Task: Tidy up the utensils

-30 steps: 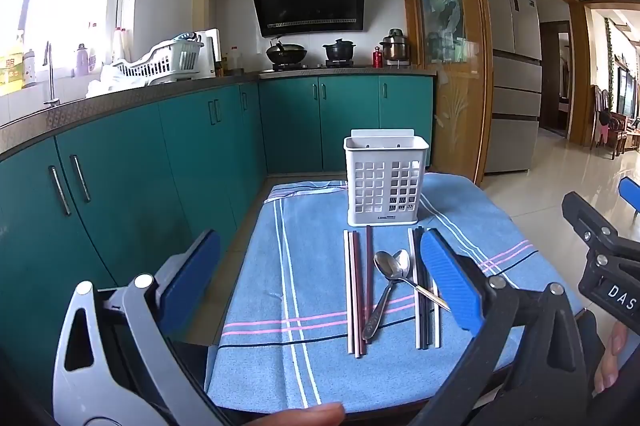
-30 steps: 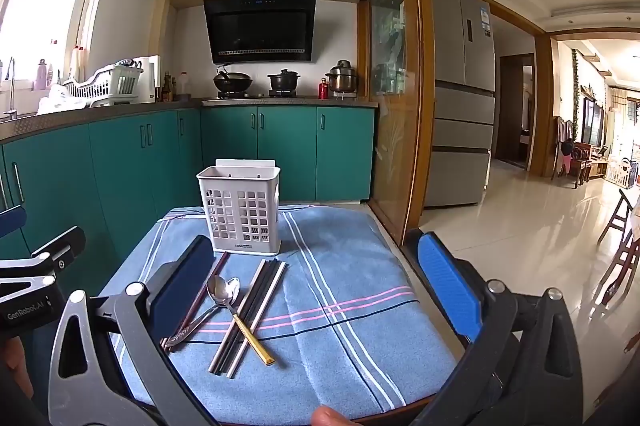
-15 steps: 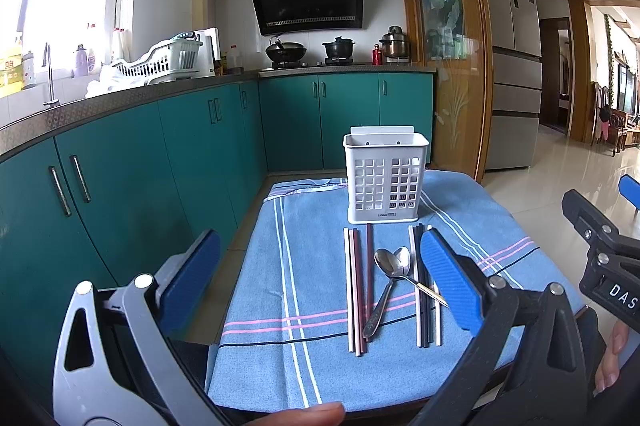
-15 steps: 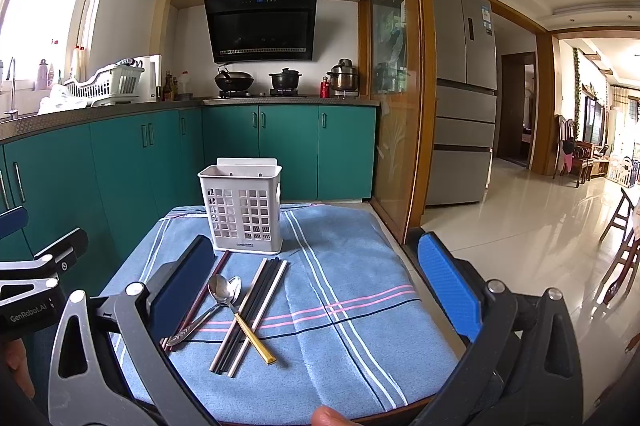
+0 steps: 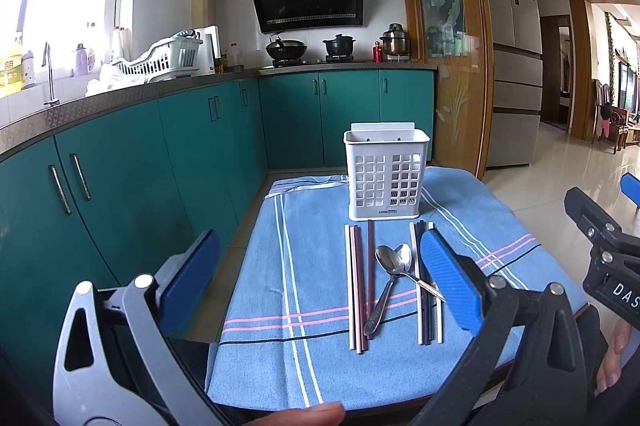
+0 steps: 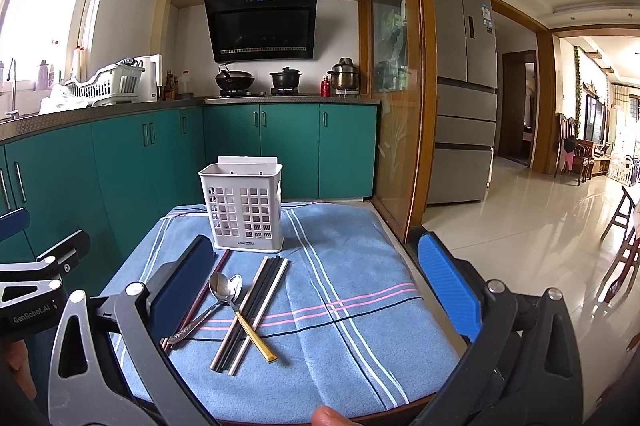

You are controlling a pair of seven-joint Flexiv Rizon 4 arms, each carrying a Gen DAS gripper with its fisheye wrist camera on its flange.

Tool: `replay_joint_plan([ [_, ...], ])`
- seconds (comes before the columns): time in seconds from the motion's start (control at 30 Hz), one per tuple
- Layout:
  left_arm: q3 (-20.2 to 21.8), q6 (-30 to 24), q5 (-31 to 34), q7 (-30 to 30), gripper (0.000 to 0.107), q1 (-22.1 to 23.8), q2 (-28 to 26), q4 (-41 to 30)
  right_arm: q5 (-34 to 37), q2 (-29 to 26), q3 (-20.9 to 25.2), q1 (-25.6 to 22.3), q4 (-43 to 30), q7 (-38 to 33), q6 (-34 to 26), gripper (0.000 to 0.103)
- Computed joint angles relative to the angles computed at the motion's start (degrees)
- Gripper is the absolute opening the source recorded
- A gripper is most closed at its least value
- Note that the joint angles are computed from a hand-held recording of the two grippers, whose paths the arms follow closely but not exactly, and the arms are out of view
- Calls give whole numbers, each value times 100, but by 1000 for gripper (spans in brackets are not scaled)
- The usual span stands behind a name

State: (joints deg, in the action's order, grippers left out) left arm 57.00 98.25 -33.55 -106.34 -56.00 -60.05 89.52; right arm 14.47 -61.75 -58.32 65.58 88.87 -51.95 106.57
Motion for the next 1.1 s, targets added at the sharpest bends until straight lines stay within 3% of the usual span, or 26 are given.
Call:
replay_joint_plan([
  [1.1,-46,-22,187,-117,99,78,-15,-11,-33,23,26,-27,-9,8,-17,100],
])
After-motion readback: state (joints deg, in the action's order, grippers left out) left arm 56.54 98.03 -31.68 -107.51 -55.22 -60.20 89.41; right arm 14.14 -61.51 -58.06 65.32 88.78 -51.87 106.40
